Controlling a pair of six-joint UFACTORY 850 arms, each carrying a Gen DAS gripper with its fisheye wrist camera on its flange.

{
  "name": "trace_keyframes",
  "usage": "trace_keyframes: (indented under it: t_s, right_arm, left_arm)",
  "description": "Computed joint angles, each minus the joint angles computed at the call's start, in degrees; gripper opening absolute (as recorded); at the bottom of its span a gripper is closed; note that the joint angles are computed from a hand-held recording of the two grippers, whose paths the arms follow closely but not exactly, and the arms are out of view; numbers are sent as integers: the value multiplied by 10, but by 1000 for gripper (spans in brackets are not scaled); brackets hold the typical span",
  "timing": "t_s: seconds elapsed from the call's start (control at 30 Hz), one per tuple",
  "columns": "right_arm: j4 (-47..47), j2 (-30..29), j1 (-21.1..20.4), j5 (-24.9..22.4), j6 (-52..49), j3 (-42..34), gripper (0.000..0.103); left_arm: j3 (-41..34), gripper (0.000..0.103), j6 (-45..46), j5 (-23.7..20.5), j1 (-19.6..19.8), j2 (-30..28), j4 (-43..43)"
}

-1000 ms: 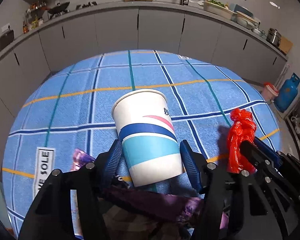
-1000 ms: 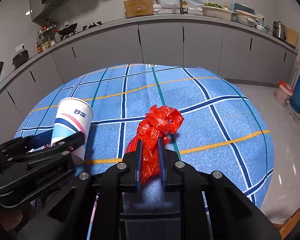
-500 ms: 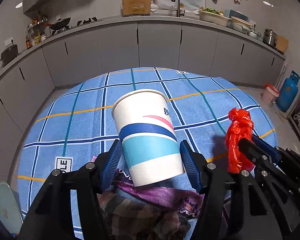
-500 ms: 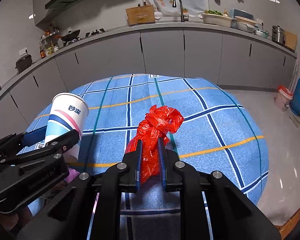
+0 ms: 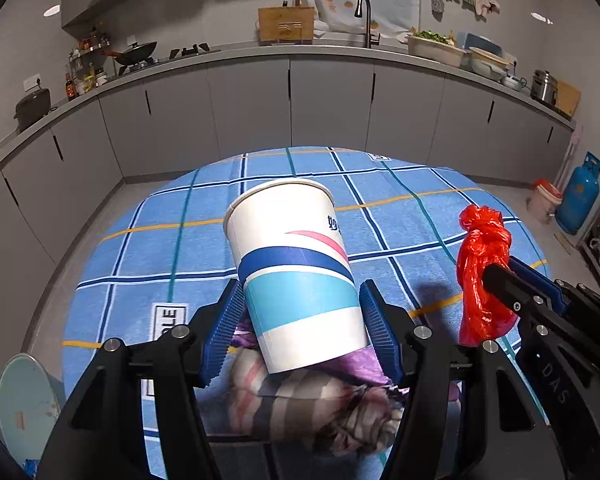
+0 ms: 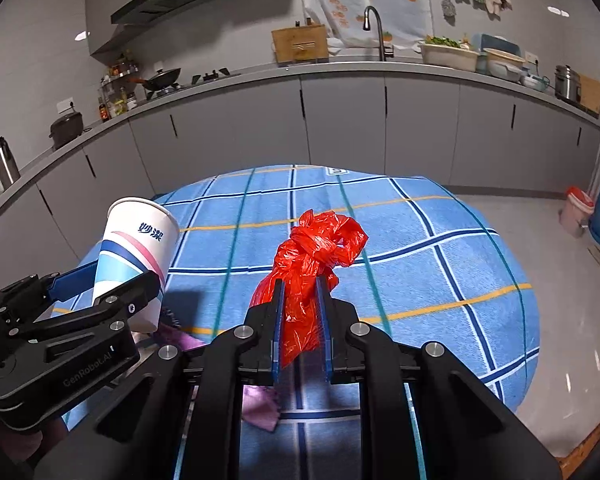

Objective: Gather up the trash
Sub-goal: 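Lift the paper cup and red bag above the table with both tools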

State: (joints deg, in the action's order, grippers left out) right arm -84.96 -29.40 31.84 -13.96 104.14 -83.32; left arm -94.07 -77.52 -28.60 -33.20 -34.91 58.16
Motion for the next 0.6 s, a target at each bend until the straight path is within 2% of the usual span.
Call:
trace_keyframes:
  t_s: [0.6]
  right_arm:
    - [-13, 10, 22, 7, 1, 8, 16]
  left_arm:
    - [81, 60, -82, 4, 2, 59, 66]
